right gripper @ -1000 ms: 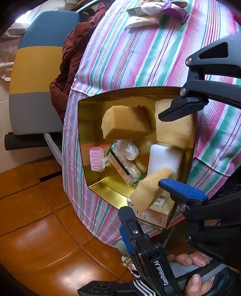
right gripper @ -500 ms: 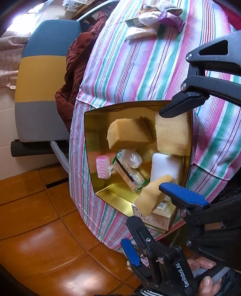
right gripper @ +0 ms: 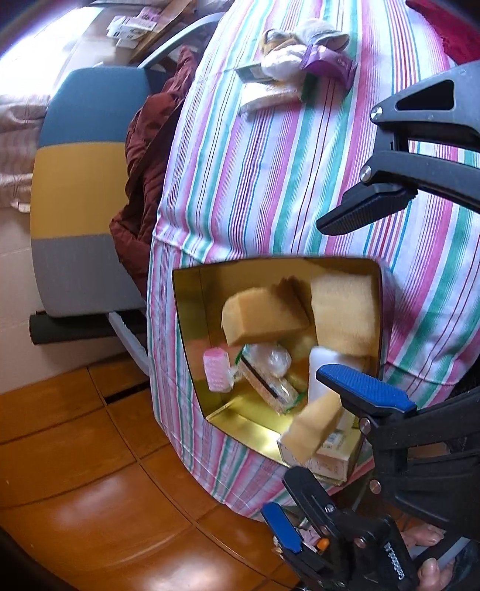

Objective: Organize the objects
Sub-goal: 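Withdraw both open tools from the tray toward the remaining items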

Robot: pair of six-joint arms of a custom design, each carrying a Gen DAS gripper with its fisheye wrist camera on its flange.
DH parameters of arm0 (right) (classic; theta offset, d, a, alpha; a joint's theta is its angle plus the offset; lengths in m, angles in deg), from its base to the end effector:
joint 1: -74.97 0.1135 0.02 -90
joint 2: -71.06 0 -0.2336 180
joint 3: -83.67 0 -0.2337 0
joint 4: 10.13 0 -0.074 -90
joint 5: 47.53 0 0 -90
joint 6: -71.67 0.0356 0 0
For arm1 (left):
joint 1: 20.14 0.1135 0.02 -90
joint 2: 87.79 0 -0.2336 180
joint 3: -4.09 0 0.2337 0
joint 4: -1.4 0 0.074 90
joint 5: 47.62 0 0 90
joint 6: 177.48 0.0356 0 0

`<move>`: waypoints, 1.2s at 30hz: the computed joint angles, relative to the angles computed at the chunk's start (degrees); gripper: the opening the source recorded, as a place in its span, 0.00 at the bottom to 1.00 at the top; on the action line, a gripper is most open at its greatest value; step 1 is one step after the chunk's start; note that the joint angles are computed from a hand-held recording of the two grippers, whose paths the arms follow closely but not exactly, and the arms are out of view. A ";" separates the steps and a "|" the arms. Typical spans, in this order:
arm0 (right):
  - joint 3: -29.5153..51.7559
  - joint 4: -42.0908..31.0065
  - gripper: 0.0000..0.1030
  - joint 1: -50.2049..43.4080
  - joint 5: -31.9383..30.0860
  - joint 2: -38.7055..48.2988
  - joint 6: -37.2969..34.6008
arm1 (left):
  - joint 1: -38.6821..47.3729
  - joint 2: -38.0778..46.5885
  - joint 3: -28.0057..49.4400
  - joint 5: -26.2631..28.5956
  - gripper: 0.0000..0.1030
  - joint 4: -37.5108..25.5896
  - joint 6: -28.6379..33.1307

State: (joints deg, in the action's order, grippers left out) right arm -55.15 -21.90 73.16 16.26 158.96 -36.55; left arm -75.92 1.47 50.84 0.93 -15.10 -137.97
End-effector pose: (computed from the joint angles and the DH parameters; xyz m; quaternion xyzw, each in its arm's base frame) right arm 0.2274 0.0085 0.0865 -0.1947 0.9190 0.1689 0.2984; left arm 0.1551 -0.1861 0.1029 -0.0528 0.9047 0.0047 0.4227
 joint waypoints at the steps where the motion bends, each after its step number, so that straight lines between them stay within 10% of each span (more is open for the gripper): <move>1: 0.30 0.00 0.71 -0.77 0.15 0.40 -0.16 | -0.16 0.37 0.36 -0.01 0.85 0.02 0.13; 16: 15.61 -6.92 0.71 -19.70 0.78 13.72 -2.93 | -2.28 7.46 8.85 3.31 0.85 3.41 9.15; 36: 55.80 -22.26 0.71 -37.77 1.79 42.52 7.28 | -2.38 26.24 31.21 13.30 0.85 2.37 18.91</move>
State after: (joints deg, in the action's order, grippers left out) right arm 0.65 -44.16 35.40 18.04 201.48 -29.27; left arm -78.29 27.71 82.05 14.23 -12.73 -119.06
